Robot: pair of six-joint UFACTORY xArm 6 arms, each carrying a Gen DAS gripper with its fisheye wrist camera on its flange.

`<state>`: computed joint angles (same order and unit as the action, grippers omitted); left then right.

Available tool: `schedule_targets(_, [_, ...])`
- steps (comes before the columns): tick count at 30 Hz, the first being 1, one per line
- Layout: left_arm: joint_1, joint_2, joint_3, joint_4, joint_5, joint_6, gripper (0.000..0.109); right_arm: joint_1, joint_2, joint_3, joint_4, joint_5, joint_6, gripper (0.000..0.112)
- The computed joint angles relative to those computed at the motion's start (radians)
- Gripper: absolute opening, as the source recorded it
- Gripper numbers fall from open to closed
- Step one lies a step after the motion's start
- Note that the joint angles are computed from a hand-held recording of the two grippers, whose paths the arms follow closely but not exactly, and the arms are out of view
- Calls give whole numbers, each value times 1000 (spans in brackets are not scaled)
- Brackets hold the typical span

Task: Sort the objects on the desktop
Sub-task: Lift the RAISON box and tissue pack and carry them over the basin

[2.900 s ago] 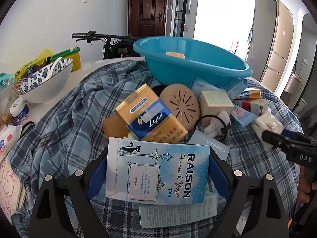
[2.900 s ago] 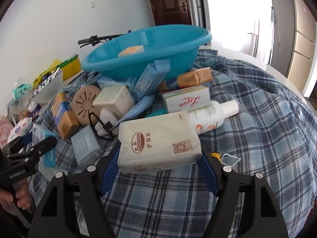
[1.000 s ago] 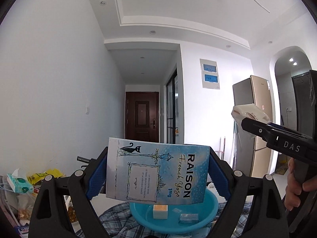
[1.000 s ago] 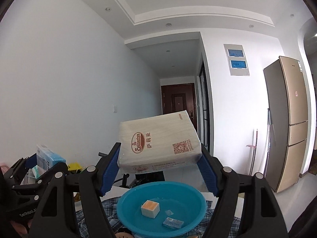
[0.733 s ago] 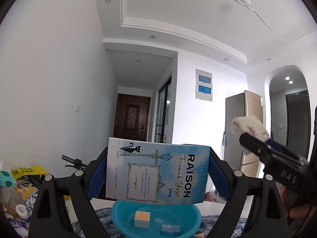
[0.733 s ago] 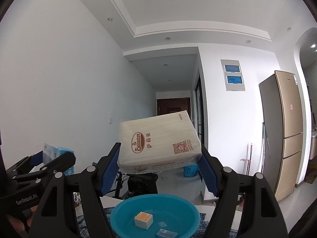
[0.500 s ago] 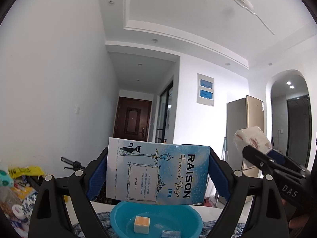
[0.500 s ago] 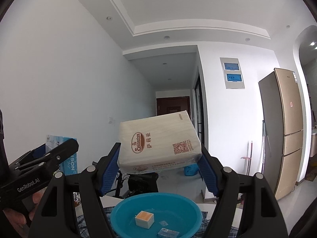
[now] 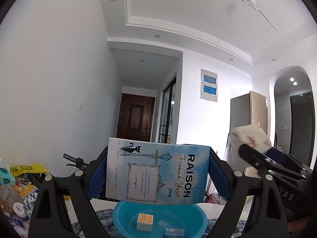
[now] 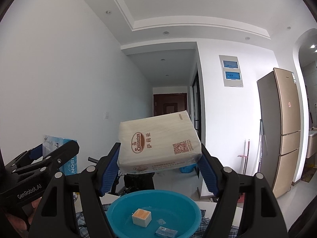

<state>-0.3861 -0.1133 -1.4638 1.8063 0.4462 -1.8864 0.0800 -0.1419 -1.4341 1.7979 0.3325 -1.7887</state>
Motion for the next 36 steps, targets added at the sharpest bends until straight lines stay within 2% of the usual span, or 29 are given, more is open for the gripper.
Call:
schedule_targets(2, [-14, 8, -4, 11, 32, 13, 92, 25, 12, -11, 2, -50, -22, 73])
schedule_targets(4, [-8, 21, -17, -4, 24, 34, 92, 25, 26, -24, -6, -52, -20, 73])
schedule_targets(7, [17, 31, -27, -29, -3, 19, 92, 15, 45, -34, -85, -20, 76, 73])
schedule_targets(9, [29, 43, -39, -50, -4, 30, 92, 23, 77, -63, -127, -52, 124, 73])
schedule_targets(14, [53, 85, -75, -60, 53, 29, 92, 27, 128, -107, -237, -86, 236, 73])
schedule_targets(16, [81, 117, -104, -126, 47, 73, 92, 19, 161, -132, -320, -87, 329, 73])
schedule_targets(20, [156, 190, -164, -310, -55, 173, 92, 11, 192, -158, -381, -82, 402, 73])
schedule_targets(22, [173, 235, -200, -400, -74, 251, 92, -1, 215, -177, -438, -47, 468, 73])
schedule_targets(25, [175, 295, -251, -496, -52, 360, 92, -15, 252, -207, -525, -4, 568, 73])
schedule_targets(30, [176, 380, -323, -642, -48, 500, 92, -10, 301, -245, -617, -19, 655, 73])
schedule_targets(34, [173, 451, -388, -790, -34, 646, 92, -14, 381, -317, -794, -5, 831, 73])
schedule_targets(36, [173, 487, -425, -886, -27, 724, 92, -22, 418, -358, -850, 38, 898, 73])
